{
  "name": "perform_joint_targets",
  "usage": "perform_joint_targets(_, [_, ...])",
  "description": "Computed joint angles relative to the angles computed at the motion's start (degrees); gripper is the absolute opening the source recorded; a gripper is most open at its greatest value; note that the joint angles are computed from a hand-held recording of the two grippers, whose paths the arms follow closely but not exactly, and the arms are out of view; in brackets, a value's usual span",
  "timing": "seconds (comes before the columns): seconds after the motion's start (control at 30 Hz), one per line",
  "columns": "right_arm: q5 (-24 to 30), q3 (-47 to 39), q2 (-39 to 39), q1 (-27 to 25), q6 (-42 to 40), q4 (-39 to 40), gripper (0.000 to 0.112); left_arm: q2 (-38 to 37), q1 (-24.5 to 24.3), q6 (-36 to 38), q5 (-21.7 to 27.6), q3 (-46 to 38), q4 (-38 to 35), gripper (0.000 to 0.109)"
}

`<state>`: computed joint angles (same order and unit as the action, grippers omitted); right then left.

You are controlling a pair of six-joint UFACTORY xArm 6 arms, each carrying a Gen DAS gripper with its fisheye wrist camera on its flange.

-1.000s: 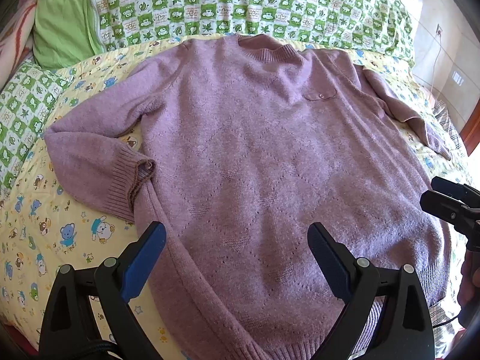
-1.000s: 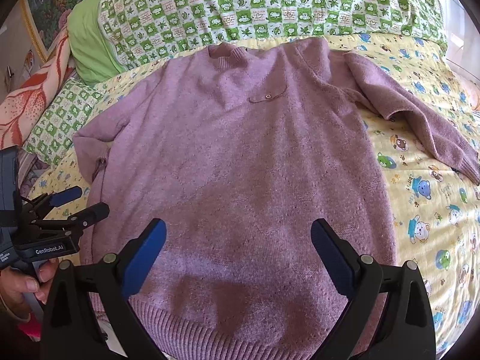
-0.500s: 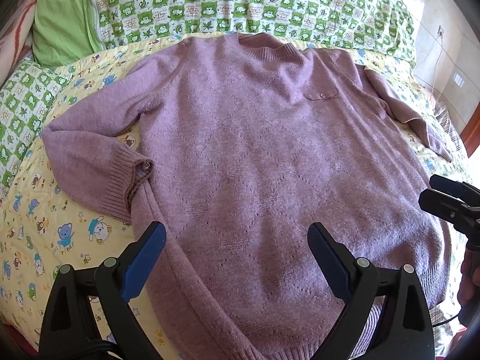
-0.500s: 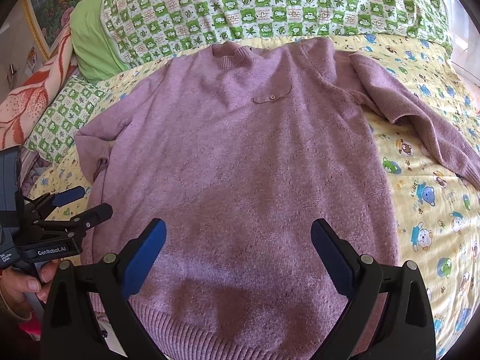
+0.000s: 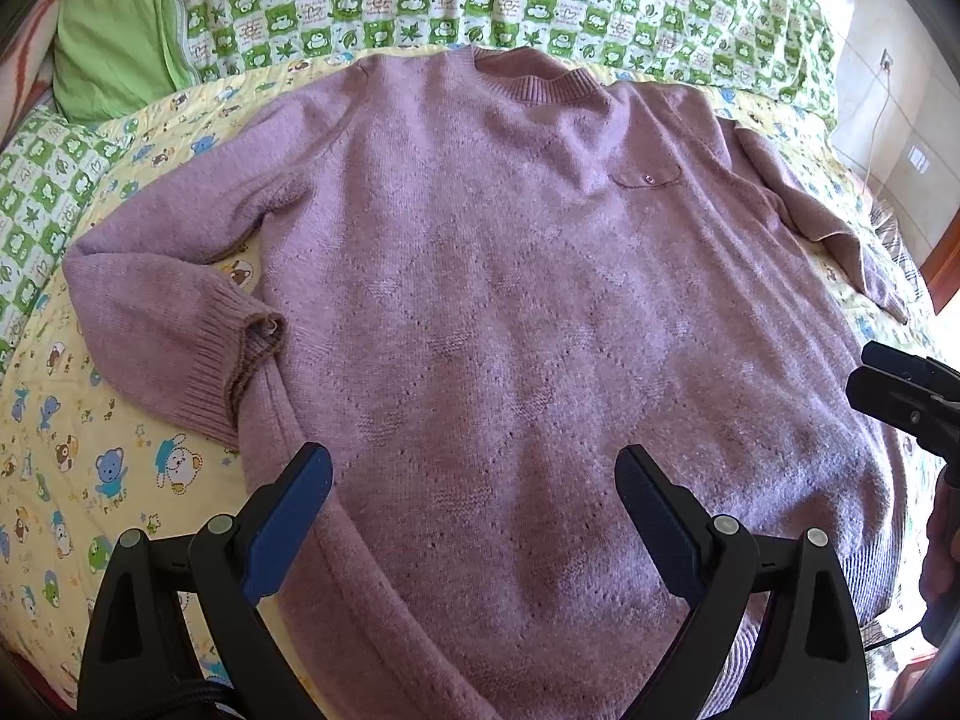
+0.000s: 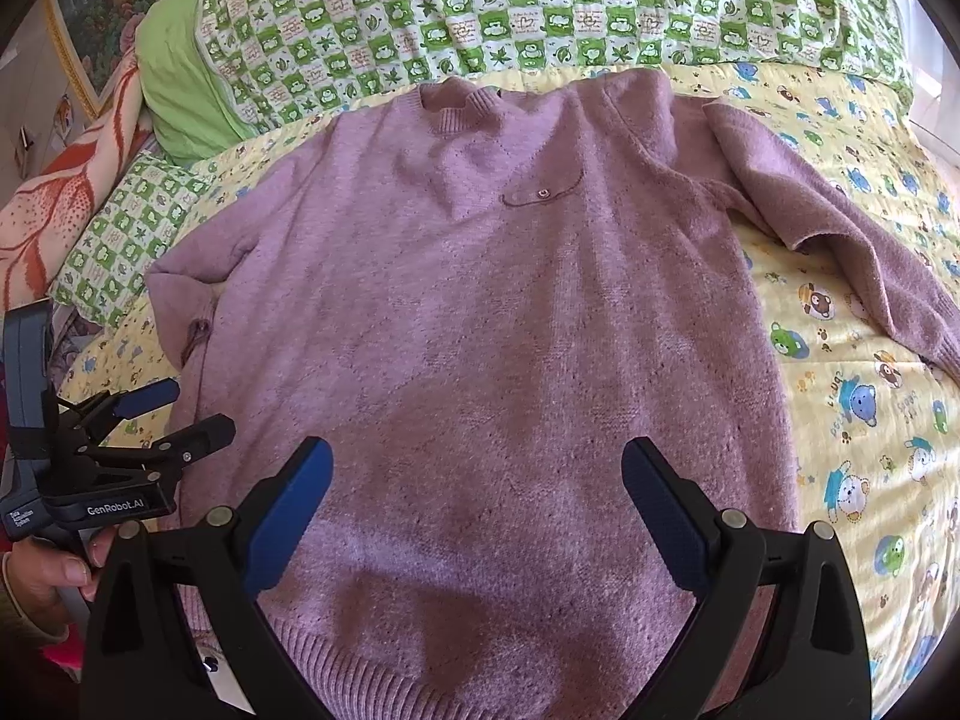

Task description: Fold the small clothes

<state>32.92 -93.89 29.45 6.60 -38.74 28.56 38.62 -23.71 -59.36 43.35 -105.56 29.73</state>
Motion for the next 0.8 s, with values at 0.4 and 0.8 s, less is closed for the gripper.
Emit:
perform_joint_targets(0.4, [6.4,-8.5,4.9,-1.0,2.4,-1.6,0.097,3.7,1.0,2.1,0.2,-5.3,-2.3,0.096])
perform_joint_targets(0.8, [14.6,-26.0,14.7,-1.5,5.2,-3.6,0.097,9.1,4.0,7.8,1.4,-15.0,-8.0,0.096])
